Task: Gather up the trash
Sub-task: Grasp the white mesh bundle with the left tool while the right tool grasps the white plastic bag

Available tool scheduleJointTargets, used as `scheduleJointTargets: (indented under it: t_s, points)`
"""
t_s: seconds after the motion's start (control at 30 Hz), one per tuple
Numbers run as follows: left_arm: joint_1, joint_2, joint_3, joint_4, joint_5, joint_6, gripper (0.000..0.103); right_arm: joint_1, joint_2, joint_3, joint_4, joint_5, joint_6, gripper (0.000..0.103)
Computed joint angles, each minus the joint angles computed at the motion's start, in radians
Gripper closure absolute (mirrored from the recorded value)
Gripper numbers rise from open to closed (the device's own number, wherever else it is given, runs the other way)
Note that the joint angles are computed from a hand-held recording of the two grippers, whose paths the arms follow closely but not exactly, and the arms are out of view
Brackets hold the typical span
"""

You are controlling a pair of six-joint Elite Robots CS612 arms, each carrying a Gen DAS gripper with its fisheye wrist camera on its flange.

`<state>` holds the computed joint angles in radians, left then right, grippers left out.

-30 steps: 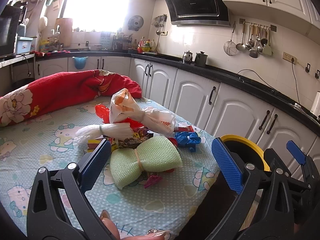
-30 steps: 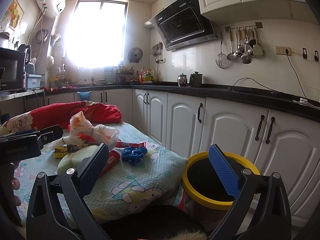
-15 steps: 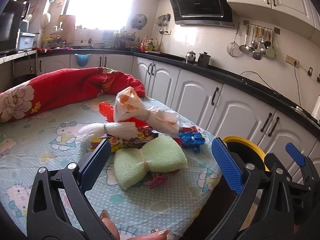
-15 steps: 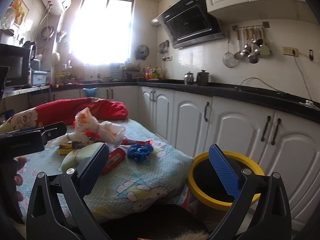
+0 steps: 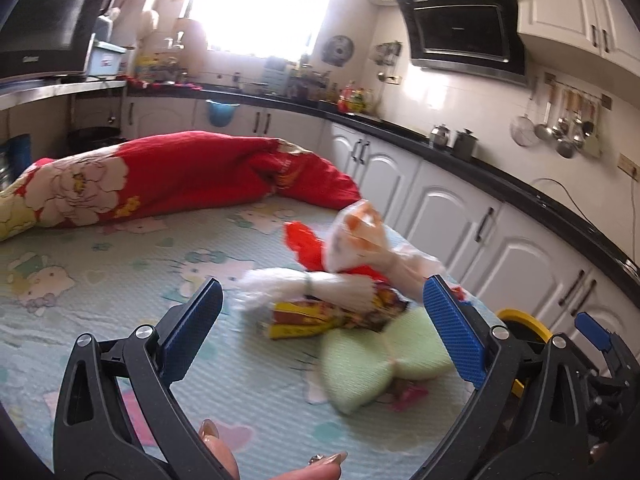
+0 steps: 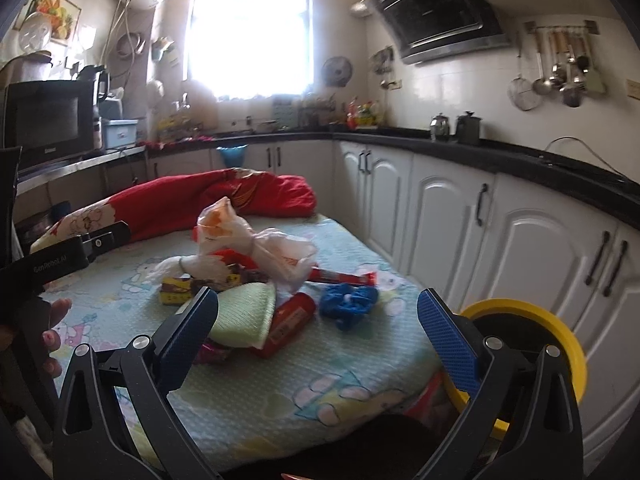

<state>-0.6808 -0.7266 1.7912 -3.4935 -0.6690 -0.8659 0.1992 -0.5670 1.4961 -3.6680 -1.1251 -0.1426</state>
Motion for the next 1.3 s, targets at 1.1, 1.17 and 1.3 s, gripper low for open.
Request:
scheduleJointTargets:
  t_s: [1.1, 1.17, 1.3]
  points:
    - [0.238, 0.068, -0.075, 0.019, -0.635, -0.251, 0.014, 0.084, 0.182, -0.528, 0.756, -0.033, -0.291, 0.007]
    - [0.239, 0.072, -0.079, 0.017, -0.652, -0.262, 0.021, 0.084, 0.183, -0.531, 0.765, -0.025, -0.299, 0.012]
    - [0.238, 0.073, -0.074, 0.000, -0.666, -0.269, 0.035, 0.085, 0.185, -0.544, 0.819, -0.018, -0.302, 0.026]
